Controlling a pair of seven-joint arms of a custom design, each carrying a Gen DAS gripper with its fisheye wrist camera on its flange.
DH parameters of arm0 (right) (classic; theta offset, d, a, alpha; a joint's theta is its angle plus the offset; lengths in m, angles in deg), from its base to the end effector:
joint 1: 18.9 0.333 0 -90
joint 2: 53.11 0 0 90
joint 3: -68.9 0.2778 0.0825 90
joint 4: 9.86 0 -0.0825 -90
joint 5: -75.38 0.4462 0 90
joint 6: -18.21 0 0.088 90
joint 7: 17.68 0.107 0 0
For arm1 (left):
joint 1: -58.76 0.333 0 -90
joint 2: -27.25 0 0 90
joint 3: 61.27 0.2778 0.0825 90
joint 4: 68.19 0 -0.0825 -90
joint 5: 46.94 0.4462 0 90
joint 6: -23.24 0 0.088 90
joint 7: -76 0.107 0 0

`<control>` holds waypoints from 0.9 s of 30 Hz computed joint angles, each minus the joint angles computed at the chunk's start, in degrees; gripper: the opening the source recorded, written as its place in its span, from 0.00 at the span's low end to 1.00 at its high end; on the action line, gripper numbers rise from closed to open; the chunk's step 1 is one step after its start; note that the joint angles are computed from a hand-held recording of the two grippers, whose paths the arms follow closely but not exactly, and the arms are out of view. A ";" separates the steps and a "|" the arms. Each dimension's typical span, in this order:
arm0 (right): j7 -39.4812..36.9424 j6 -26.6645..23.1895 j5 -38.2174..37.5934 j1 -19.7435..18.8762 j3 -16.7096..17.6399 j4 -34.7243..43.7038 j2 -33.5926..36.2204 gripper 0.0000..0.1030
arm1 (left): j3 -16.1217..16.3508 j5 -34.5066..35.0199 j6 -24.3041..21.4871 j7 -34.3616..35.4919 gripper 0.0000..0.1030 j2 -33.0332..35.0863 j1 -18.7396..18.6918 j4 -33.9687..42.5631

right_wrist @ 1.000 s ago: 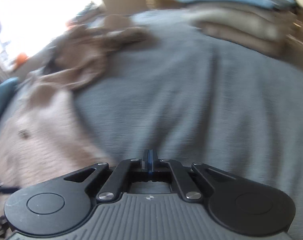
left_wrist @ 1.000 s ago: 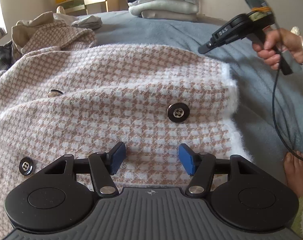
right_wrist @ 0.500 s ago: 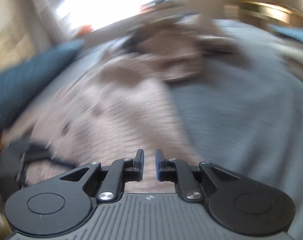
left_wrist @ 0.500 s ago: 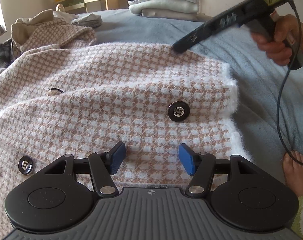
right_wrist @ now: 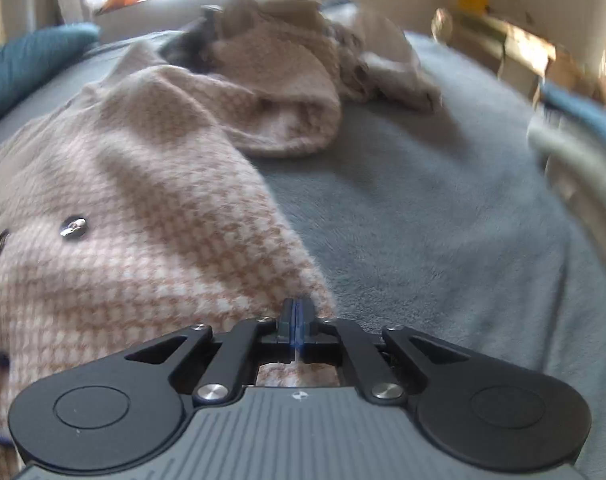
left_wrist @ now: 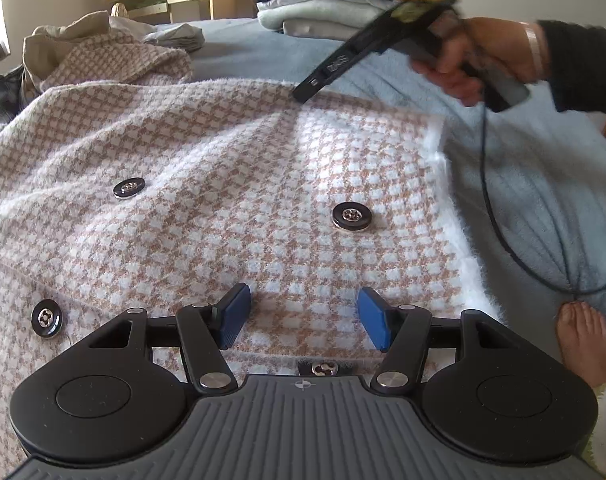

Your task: Fold clothes

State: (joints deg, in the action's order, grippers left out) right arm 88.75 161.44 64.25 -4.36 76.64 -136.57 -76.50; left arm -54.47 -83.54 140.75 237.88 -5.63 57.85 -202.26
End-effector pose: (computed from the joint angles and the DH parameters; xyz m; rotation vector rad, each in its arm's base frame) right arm 0.5112 0.2179 0.5702 -1.9855 1.5832 -0.6585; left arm 0.4893 0.0219 0.5380 -0.8659 2.6441 -1.0073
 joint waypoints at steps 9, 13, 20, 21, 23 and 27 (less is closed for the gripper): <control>-10.05 1.77 13.60 8.65 -2.40 -5.27 -8.49 0.20 | 1.29 -2.95 -6.05 -5.57 0.58 8.18 2.62 9.92; -12.48 1.82 19.07 11.51 -2.73 -3.44 -6.22 0.31 | 0.39 -5.06 -2.62 -13.42 0.58 15.44 5.42 17.73; -18.86 -0.64 23.39 15.10 -0.99 0.89 0.17 0.37 | -3.78 -0.56 10.33 -36.58 0.58 32.41 10.98 33.92; -19.56 -1.42 23.43 15.33 -0.63 1.45 0.86 0.37 | -4.27 -0.11 10.66 -39.03 0.58 34.80 11.66 36.46; -20.22 -2.94 22.09 15.23 0.47 1.93 1.32 0.37 | -5.33 0.61 9.65 -43.54 0.58 39.55 13.11 41.78; -19.19 -4.97 19.21 14.54 1.82 1.61 0.29 0.37 | -7.76 1.08 7.49 -50.04 0.58 44.89 15.62 47.75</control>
